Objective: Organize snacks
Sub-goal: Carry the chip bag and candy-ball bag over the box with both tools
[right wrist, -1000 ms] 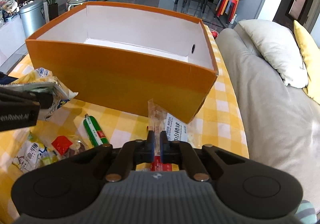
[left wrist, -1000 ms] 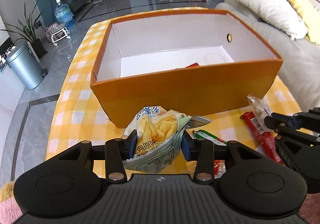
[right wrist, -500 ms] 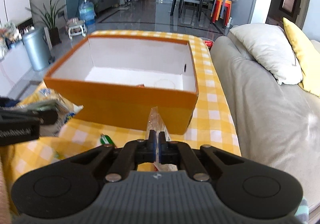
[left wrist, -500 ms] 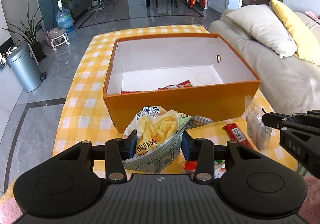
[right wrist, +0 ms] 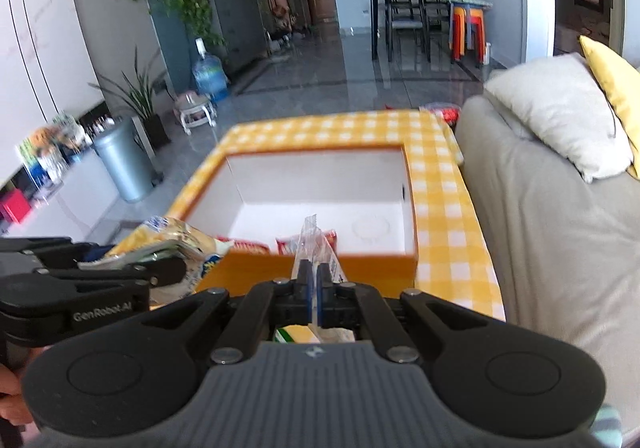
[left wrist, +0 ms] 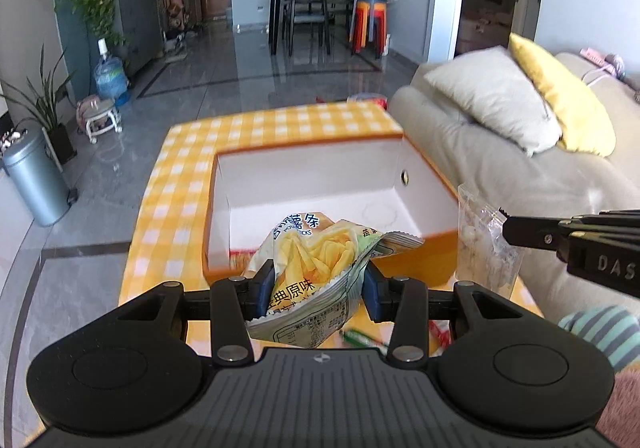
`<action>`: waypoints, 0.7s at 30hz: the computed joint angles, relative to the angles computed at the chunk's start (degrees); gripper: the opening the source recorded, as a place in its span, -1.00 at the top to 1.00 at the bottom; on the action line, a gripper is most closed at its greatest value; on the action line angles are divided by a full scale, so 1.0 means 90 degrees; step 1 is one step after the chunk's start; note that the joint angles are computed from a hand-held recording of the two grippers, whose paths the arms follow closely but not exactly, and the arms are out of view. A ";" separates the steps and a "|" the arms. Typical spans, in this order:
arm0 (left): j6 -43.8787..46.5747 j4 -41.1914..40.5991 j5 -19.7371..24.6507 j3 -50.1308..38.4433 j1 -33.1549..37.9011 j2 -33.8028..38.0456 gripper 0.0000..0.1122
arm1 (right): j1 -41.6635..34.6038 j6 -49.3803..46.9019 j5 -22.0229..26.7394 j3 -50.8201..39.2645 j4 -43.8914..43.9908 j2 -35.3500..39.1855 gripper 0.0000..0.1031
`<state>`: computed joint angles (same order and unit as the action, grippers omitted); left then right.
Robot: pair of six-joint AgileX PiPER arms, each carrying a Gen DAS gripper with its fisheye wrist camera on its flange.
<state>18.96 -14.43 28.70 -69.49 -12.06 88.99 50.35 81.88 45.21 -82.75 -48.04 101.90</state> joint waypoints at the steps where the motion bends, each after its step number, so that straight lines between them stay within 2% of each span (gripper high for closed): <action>1: 0.0078 -0.0066 0.0003 -0.0063 0.0025 0.0003 0.14 | -0.0026 -0.0024 -0.0021 -0.0042 -0.0020 -0.0044 1.00; 8: 0.0370 -0.0299 0.0035 -0.0891 0.0137 0.0377 0.14 | -0.0308 -0.0560 -0.0081 -0.0775 -0.0009 0.0000 1.00; 15: 0.0236 -0.0240 0.0178 -0.1951 0.0176 0.1004 0.14 | -0.0738 -0.1550 0.0017 -0.2180 0.0478 0.0716 1.00; 18: 0.0109 -0.0037 0.0346 -0.2474 0.0167 0.1406 0.14 | -0.0963 -0.2095 0.0071 -0.2804 0.0843 0.1147 1.00; 21: -0.0016 0.0101 0.0787 -0.3196 0.0187 0.2001 0.14 | -0.1146 -0.2677 0.0224 -0.3491 0.1167 0.1643 1.00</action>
<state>18.81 -13.51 35.78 -98.25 -10.37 107.01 40.03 57.79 47.23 -114.17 -37.55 116.68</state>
